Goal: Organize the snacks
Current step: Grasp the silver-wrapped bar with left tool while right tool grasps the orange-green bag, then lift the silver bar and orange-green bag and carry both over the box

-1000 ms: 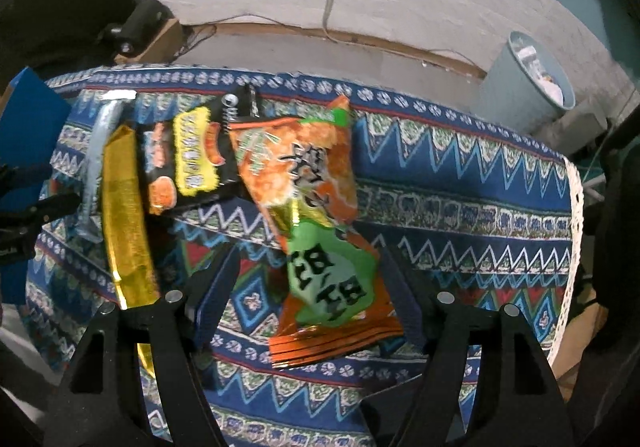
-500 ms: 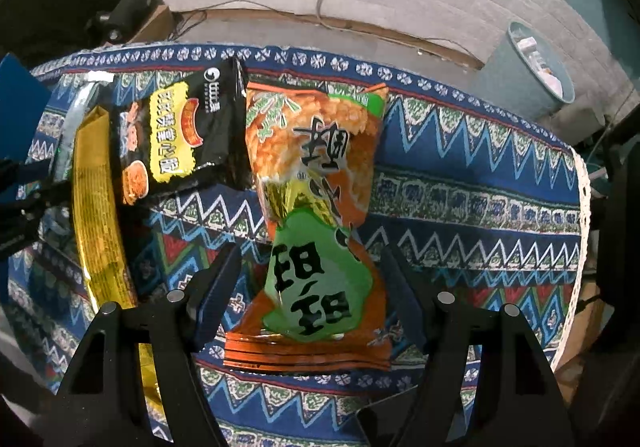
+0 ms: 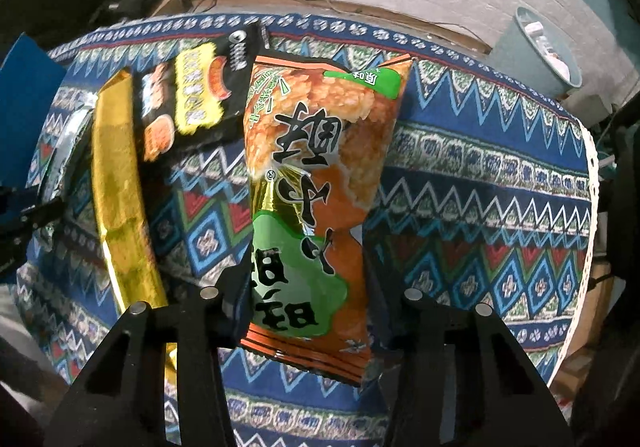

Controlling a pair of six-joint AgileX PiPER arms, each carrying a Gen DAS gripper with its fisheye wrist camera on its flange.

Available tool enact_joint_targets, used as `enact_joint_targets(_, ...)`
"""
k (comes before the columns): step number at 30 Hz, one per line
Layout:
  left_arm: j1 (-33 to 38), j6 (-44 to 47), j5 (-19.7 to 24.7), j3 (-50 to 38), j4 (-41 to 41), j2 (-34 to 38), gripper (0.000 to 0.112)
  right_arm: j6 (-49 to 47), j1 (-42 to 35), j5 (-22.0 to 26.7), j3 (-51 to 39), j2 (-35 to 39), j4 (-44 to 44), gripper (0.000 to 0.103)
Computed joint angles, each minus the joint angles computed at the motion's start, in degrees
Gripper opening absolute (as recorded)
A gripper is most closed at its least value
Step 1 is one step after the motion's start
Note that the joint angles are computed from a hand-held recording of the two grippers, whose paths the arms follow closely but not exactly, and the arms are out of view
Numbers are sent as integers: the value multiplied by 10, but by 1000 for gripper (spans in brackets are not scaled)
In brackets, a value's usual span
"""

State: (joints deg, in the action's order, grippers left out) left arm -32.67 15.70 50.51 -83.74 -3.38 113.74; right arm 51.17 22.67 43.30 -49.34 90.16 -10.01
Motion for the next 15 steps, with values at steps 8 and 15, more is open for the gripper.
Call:
enact_joint_targets(8, -1, 4, 0, 69, 6, -48, 39, 28, 45, 24, 7, -15, 7, 48)
enact_joint_targets(15, -4, -17, -17, 38, 3, -27, 67, 58, 41, 11, 15, -19, -7, 57)
